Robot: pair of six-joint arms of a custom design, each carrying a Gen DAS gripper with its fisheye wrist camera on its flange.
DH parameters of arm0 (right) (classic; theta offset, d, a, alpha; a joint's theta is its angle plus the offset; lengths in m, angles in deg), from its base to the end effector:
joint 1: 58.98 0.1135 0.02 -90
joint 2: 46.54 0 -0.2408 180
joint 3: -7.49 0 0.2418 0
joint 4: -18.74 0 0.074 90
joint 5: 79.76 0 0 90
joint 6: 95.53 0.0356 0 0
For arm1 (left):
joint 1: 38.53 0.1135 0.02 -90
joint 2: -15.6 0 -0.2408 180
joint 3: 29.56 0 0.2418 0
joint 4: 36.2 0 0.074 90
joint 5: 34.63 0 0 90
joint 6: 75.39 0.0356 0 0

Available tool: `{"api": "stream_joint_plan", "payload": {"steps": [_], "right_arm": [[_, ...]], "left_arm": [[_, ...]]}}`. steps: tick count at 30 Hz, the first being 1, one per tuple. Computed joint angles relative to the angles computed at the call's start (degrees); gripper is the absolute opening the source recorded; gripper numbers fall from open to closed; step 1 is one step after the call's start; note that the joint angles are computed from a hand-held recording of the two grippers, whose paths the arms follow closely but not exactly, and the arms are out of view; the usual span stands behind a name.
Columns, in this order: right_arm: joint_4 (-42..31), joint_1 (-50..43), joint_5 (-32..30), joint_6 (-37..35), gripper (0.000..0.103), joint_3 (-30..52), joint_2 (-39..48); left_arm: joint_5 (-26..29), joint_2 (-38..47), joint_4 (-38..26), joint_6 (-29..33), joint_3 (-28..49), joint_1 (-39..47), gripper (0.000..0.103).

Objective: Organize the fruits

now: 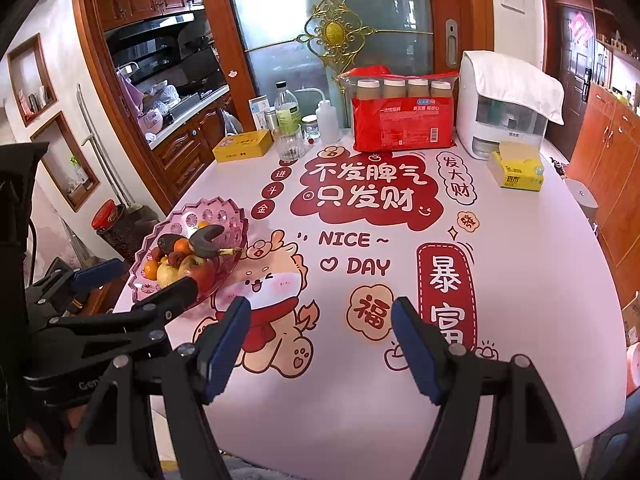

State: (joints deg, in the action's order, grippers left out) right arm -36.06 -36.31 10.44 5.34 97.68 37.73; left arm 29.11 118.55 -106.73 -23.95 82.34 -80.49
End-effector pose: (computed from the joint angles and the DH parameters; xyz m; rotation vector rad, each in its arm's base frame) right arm 0.2848 0.1188 0.2955 -0.2493 2.4281 0.2601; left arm 0.2806 -0.2311 0.2926 -0.0727 2.4788 0.0355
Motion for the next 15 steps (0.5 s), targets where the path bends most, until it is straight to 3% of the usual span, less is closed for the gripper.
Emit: {"api": "stream_joint_plan", "payload": {"steps": [15], "right_arm": [[-0.02, 0.04, 0.02, 0.08, 0.073, 0.2, 0.3]], "left_arm": [[0.3, -0.17, -0.06, 0.12, -0.17, 0.2, 0.093]]}}
